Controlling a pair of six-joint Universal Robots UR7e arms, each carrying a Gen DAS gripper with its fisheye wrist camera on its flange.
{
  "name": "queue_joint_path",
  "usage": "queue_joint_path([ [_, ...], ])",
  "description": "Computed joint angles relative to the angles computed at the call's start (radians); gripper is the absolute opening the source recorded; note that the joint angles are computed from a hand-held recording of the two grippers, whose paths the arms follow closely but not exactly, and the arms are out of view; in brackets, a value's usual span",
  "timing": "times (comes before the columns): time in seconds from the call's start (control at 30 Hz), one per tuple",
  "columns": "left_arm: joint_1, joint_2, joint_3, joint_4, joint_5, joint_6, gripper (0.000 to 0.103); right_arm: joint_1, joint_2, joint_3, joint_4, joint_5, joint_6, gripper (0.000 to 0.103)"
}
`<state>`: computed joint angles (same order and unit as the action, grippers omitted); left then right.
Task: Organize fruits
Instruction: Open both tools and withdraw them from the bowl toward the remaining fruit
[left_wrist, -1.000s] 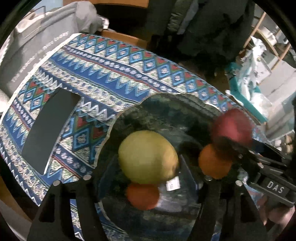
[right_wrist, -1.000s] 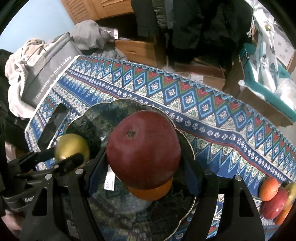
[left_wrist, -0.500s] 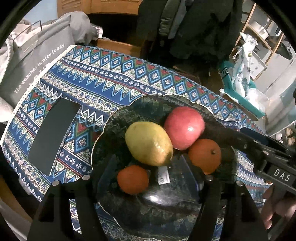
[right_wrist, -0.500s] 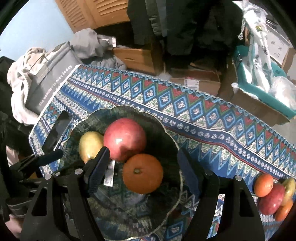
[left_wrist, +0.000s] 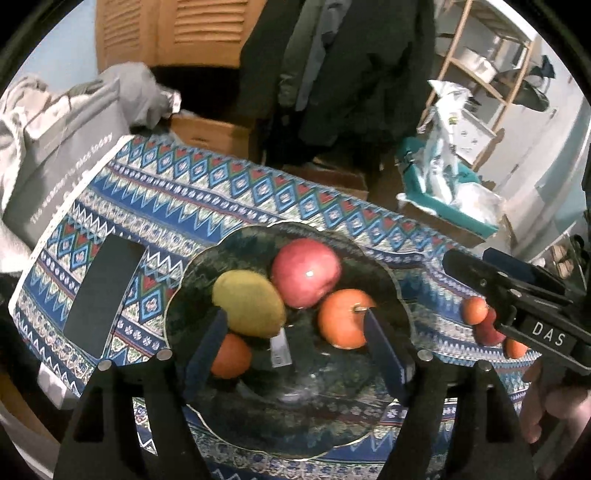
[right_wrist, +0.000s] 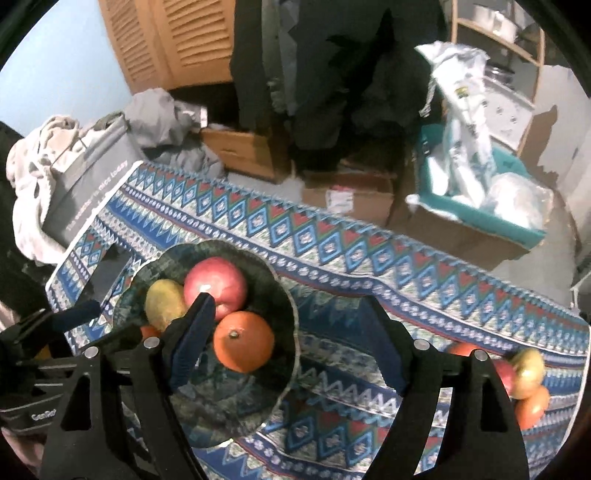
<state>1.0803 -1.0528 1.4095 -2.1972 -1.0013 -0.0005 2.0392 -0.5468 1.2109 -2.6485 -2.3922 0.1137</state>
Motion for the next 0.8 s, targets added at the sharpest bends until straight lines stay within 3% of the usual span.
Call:
queue_joint_path([
  [0.6, -0.089, -0.032, 0.065, -0.047, -0.070, 0.046, 0.080, 0.074, -0.141, 0.188, -0.254, -0.191, -0.082, 0.087],
  [0.8, -0.120, -0.035, 0.083, -0.070, -0.094, 0.053, 0.080, 0.106, -0.163, 0.240, -0.415, -0.278, -0.189, 0.088],
])
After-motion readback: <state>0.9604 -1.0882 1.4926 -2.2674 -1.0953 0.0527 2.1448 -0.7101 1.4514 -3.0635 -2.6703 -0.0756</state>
